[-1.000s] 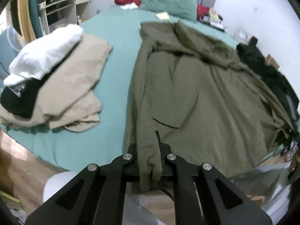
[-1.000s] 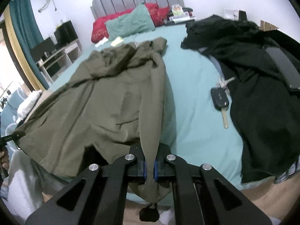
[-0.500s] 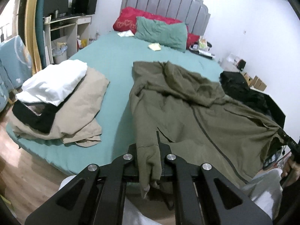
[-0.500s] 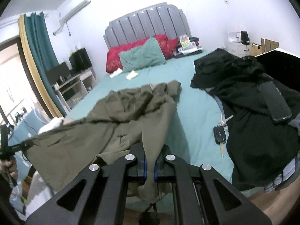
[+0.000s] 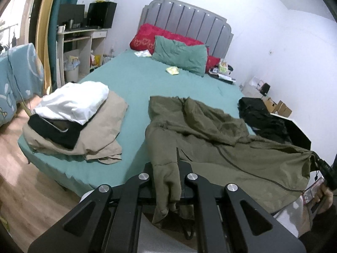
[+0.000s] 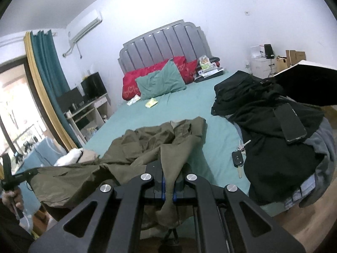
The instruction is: Fold large clothes
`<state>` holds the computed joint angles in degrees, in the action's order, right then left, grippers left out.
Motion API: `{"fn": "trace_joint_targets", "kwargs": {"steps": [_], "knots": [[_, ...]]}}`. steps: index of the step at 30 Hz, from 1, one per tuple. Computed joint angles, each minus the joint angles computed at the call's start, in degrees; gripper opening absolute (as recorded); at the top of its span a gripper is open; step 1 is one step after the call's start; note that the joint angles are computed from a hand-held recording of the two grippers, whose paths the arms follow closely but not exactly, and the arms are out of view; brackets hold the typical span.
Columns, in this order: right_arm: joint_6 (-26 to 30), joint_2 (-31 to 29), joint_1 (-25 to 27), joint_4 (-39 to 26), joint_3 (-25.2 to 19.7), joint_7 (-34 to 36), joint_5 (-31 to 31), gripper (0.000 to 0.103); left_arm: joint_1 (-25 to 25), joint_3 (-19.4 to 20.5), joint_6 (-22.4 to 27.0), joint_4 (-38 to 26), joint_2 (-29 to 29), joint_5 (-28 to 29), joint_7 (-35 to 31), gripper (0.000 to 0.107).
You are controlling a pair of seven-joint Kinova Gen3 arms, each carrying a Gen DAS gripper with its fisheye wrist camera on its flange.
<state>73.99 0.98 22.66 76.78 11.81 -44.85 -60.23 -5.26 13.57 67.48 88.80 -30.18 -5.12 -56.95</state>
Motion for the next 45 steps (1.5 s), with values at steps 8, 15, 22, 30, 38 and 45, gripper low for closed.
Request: {"fn": "trace_joint_targets", "kwargs": {"steps": [8,15,22,30,38,45], "knots": [[3.65,-0.91,2.14,-1.59,2.62,-0.32,-1.96,0.005,-0.24,-0.34,2.60,-3.23,-2.01,0.62,-1.01,0.007],[4.15,1.14,3.64,-3.96,2.17,-1.20,-3.70,0.005,-0.88,-0.75,1.22,-4.70,-0.44,0.93,-2.48,0.007],[1.12,4.44,4.84,-6.14,-1.16,-3.63,-3.64,0.005,-0.58,-0.40,-2.93,-5.77,4.87,-0.11,-2.91,0.007],[-5.46,8.95,3.40,-10.76,-6.66,-6.28,-1.90,0.005,0.74,-2.67,-8.60,-5.57,10.50,-1.69,-2.63,0.007],[-11.03,15.77,0.94,-18.05,-12.26,-11.09,3.24,0.005,2.50,-7.00,-17.36,-4.30,16.76,-0.69,-2.01,0.007],[-15.56,23.65,-2.73,-27.49,-16.42,-14.72,10.78,0.005,3.49,-7.49,-21.02,-7.96,24.86,-4.79,-1.32,0.007]]}}
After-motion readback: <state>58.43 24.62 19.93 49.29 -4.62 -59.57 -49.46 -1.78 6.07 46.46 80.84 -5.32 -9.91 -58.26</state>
